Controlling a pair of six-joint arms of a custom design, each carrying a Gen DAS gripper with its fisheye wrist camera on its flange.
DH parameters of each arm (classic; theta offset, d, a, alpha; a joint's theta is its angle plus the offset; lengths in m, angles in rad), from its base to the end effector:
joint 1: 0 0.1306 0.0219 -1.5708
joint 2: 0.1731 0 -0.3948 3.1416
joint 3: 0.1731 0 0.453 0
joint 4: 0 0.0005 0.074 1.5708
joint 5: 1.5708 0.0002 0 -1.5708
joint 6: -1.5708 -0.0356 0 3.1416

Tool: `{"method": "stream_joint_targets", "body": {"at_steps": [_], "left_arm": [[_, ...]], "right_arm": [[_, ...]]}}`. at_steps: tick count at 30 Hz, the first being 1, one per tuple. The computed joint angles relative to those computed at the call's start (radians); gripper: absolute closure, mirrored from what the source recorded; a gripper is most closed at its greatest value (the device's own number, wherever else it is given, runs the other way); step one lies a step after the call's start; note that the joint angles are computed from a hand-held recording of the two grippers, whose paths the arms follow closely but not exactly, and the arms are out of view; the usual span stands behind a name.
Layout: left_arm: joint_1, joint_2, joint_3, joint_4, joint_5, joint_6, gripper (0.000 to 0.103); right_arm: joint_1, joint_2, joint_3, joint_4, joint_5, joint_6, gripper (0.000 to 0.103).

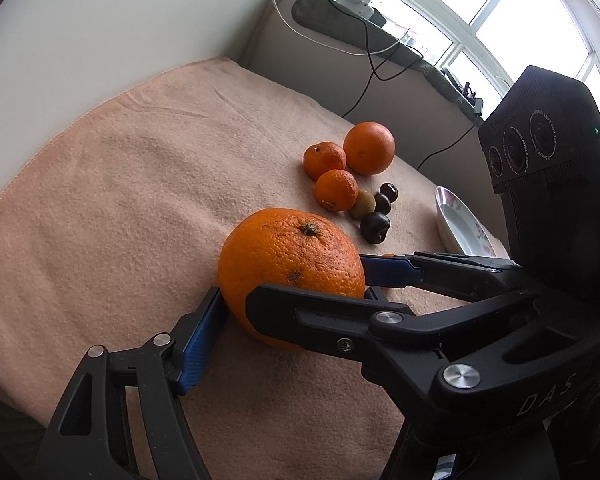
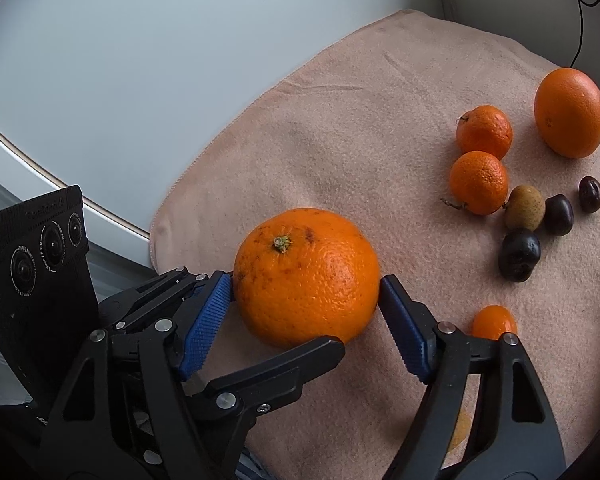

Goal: Organize fruits
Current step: 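Lift the large orange with the right tool and carry it over the plate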

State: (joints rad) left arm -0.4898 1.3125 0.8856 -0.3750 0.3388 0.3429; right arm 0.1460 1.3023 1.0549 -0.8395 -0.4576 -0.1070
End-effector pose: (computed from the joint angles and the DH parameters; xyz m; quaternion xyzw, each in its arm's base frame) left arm 0.4136 -0.2345 0.2590 0.1301 0.9066 -0.2924 0.2749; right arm 0.4654 0.0838 0.3188 -0.0728 0.9443 0.2479 0.2037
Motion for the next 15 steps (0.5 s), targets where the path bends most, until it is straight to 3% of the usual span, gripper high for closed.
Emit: {"method": "stream_joint_targets", "body": {"at_steps": [15], "left_arm": [[-0.029, -0.010, 0.016, -0.011, -0.042, -0.022, 0.033]], "right_arm": [[-0.016, -0.050, -0.024, 0.012, 0.005, -0.003, 0.026]]}}
